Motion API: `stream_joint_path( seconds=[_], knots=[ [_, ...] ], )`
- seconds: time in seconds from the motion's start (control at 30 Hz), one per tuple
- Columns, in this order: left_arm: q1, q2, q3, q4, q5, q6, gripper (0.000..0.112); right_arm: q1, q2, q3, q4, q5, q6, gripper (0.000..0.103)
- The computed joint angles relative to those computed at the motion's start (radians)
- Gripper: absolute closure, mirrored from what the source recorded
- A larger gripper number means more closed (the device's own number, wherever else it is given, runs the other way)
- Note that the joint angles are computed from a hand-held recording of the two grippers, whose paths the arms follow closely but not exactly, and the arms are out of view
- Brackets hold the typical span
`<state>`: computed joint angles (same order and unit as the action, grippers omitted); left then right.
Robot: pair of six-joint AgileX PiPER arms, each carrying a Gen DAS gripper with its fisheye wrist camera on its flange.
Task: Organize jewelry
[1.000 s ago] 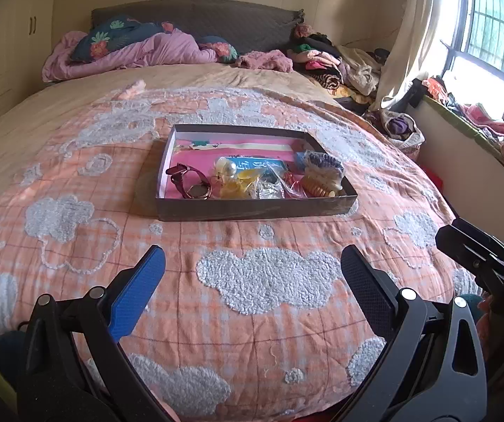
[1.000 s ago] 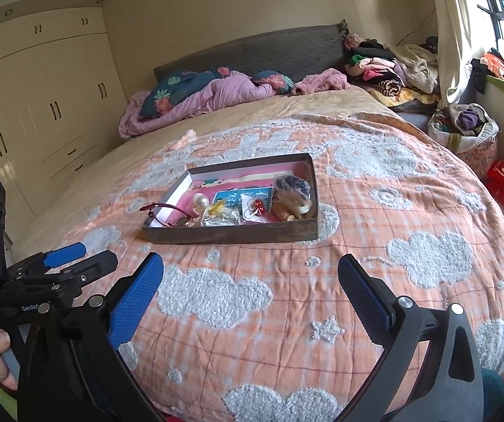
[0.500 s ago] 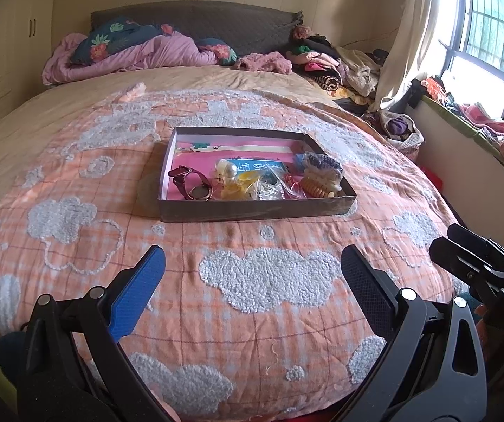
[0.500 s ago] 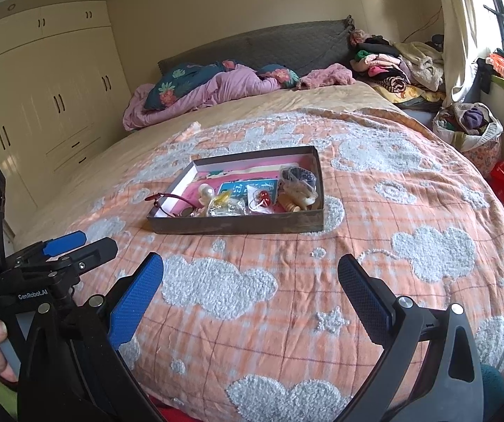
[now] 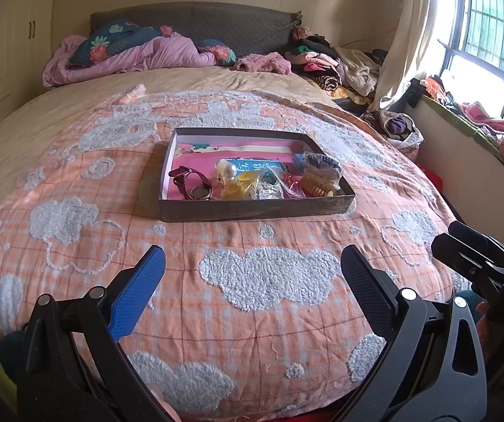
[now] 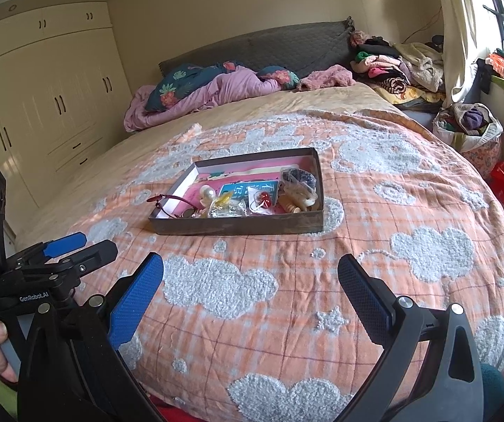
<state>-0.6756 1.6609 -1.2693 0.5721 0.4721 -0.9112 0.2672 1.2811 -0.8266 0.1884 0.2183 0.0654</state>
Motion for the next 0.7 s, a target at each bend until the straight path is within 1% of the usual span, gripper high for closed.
stream_joint_path(
  seconds=[0.07,0.3,0.37,0.6,0.7],
  knots=[
    [-0.003,-0.004,-0.001,0.006,0.008,-0.002,0.019,-0.002,-0.002,0.002,0.015,0.0,-0.015,0.004],
    [-0.005,-0.009,0.002,0.015,0.011,-0.014,0.019,0.007,-0.009,0.004,-0.046,-0.002,0.045,0.004],
    [-0.005,-0.006,0.001,0.02,0.015,-0.016,0.019,0.015,-0.01,-0.001,-0.085,0.001,0.087,0.004],
    [-0.002,-0.002,-0.002,0.023,0.02,-0.021,0.019,0.022,-0.015,-0.001,-0.134,0.004,0.136,0.004],
    [-0.001,-0.001,-0.003,0.025,0.019,-0.019,0.019,0.022,-0.015,0.0,-0.121,0.002,0.121,0.004]
  ],
)
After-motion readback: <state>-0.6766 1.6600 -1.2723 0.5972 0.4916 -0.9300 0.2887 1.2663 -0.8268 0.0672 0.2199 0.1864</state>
